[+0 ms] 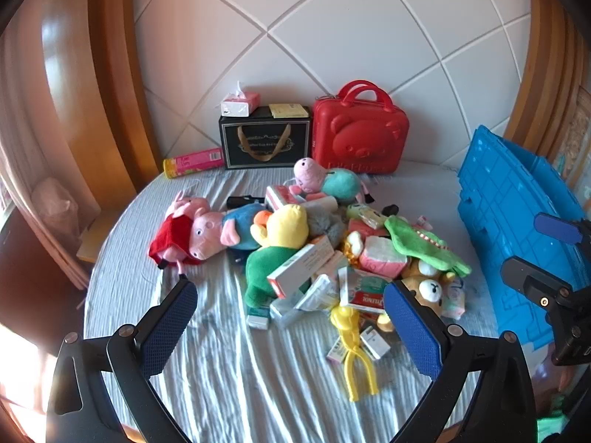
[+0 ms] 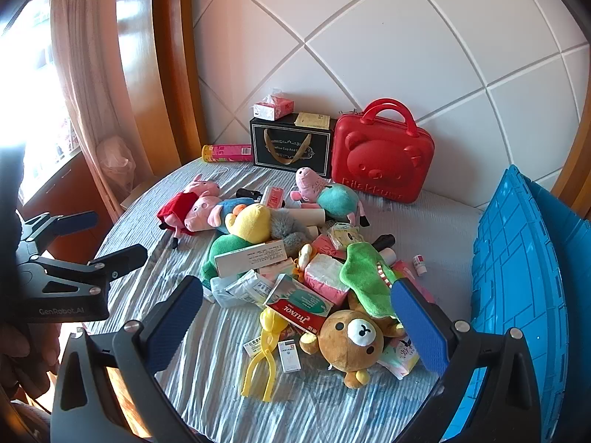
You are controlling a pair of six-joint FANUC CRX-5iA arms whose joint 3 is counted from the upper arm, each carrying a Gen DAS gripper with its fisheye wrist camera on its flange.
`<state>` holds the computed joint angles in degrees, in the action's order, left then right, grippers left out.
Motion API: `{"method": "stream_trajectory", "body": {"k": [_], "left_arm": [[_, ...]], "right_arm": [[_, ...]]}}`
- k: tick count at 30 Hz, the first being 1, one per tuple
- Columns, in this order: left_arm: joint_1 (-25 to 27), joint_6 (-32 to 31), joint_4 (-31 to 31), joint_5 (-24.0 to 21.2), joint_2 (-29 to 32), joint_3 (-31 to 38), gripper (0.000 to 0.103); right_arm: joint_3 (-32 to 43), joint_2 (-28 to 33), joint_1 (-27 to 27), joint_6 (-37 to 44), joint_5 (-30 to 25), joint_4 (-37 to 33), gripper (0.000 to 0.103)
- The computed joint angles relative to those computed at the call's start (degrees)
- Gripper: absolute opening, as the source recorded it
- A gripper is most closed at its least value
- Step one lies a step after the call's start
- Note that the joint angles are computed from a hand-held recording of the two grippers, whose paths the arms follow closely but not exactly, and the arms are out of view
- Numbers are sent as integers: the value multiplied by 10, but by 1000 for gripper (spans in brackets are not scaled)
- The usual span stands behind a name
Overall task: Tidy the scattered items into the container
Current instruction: 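Grasp the white barcode box with the left tool while the right tool grasps the green plush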
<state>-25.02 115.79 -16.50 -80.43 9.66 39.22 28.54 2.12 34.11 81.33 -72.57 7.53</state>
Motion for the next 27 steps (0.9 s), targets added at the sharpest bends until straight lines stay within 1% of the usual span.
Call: {"method": "stream_trajectory", "body": {"k": [4, 9, 11, 14, 16, 18, 22, 24, 27], "left_arm": [[16, 0, 35, -7, 4, -19, 102], [34, -18, 76, 20, 7, -56, 102], [42, -32, 92, 39, 8, -76, 102], [52, -70, 106, 64, 18, -90, 102], [61, -91, 116, 89, 25, -101, 102], [65, -102, 112, 102, 38, -97, 102], [84, -129, 133, 137, 60, -106, 102], [93, -135, 143, 147, 73, -110, 102], [107, -156, 164, 167, 91, -120, 101]], "right_arm": [[-12, -1, -13, 0, 2, -8, 103], [-51, -6, -23, -2, 12, -2, 103], [-68, -10, -28, -7, 12, -3, 103], [-91, -16, -30, -17, 13, -1, 103], [-104, -18, -32, -22, 14, 0, 103], [-117, -18, -32, -26, 18, 4, 103], [-142, -18, -38, -34, 34, 13, 103], [-148, -13, -46, -35, 35, 8, 103], [-150, -4, -55, -34, 24, 0, 103]]}}
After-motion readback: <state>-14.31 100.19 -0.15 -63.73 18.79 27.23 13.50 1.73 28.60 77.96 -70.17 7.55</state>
